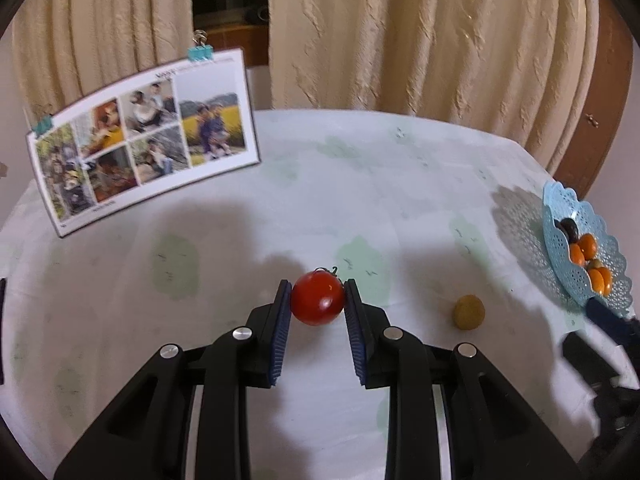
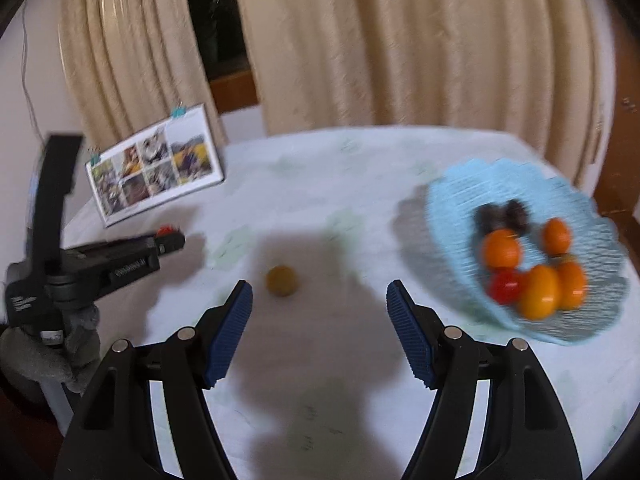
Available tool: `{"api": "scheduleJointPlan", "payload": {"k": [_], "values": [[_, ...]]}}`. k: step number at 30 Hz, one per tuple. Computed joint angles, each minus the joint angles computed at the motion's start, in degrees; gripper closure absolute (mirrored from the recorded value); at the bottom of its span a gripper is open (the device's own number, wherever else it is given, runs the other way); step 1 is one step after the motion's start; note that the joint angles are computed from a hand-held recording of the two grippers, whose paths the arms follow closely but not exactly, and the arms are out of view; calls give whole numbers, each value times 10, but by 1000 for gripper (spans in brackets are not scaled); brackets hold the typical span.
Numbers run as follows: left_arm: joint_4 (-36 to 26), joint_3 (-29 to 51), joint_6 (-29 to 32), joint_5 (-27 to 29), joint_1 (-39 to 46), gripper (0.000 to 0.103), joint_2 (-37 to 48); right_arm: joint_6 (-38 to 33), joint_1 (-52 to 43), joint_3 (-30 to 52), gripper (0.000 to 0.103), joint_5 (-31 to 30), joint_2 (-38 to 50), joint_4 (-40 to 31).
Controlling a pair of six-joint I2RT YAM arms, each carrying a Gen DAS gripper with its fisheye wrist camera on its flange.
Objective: Organize fruits
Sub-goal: 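Grasp the yellow-brown fruit with the right tool while the left holds the tomato, then carry the yellow-brown fruit into the blue basket and open the right tool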
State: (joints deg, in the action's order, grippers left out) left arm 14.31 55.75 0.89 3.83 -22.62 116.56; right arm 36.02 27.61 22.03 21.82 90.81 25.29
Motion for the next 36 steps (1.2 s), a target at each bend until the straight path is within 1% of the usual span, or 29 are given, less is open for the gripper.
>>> {"api": "scheduleJointPlan", "payload": {"k": [6,8,10,13,17,18,19,20,21,28,36], "values": [[4,-11,-6,-12,7,76,-19,-25,-37,98,32,-91,103,-29],[-1,-10,-7,-10,12,76,-20,-28,-38,131,33,-94,135,-43],[-5,-7,-9,-9,14,76,-19,-34,-43,160,41,-103,162,-56],[-10,-3,-11,-7,15,76,-16,-39,-45,185,48,-111,188,-65],[-11,-1,-12,-8,14,76,-12,-42,-44,219,57,-97,217,-88],[-12,0,-12,-9,14,76,-11,-44,-44,224,62,-96,220,-92],[-13,2,-13,-10,14,76,-9,-47,-43,226,69,-94,221,-92],[-14,3,-12,-9,15,76,-8,-47,-41,227,71,-89,223,-94],[-15,4,-13,-10,15,76,-6,-47,-40,226,76,-83,223,-95],[-18,7,-13,-12,14,76,-2,-29,-40,183,76,-86,195,-58],[-13,2,-8,-15,8,76,-6,-3,-36,105,76,-61,104,-24]]}}
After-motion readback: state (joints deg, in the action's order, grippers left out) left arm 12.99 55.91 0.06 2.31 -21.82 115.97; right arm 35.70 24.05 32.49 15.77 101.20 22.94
